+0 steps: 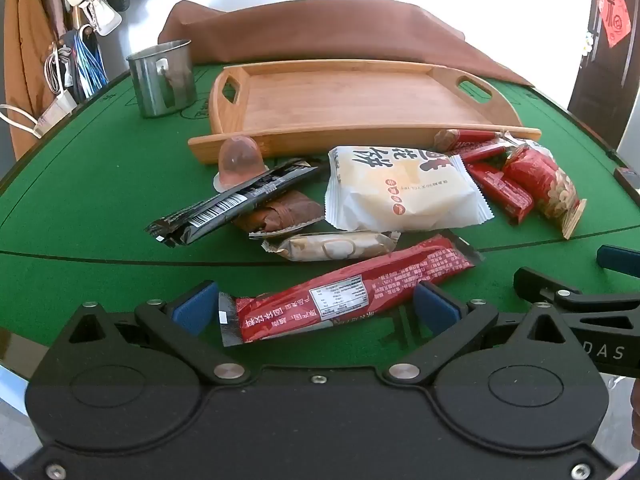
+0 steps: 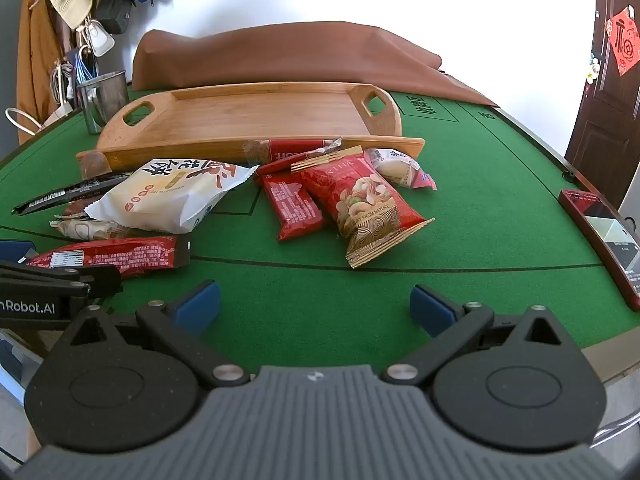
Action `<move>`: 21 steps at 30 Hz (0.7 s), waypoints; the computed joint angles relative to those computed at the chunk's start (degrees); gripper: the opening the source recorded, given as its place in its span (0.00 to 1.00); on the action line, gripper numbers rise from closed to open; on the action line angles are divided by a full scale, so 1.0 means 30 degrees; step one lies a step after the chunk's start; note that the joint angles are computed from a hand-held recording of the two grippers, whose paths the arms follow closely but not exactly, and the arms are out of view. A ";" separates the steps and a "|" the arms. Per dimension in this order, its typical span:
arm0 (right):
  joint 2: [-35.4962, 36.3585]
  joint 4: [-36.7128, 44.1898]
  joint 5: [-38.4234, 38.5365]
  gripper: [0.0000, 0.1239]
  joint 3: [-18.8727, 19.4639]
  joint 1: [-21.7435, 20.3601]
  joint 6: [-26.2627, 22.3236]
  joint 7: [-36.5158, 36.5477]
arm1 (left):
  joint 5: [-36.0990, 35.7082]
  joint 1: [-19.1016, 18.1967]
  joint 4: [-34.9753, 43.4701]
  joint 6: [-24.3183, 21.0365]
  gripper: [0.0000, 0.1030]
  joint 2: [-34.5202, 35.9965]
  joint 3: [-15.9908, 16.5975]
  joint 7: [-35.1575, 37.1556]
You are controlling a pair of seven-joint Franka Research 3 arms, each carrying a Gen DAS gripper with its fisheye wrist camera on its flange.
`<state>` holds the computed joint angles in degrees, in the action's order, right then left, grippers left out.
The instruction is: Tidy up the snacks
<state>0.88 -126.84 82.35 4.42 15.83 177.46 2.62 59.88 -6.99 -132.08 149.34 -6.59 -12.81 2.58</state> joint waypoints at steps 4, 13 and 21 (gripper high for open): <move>0.0007 -0.0009 -0.0099 0.83 -0.0003 -0.0007 -0.0013 0.0095 | 0.0129 0.0002 -0.0014 0.0033 1.00 -0.0007 0.0004 -0.0123; 0.0015 0.0036 0.0221 0.83 0.0009 -0.0013 -0.0008 -0.0228 | 0.0087 0.0017 -0.0033 0.0041 1.00 -0.0021 0.0004 -0.0093; 0.0000 0.0005 0.0092 0.83 0.0003 -0.0013 -0.0013 -0.0095 | 0.0059 0.0009 -0.0021 0.0014 1.00 -0.0014 0.0003 -0.0059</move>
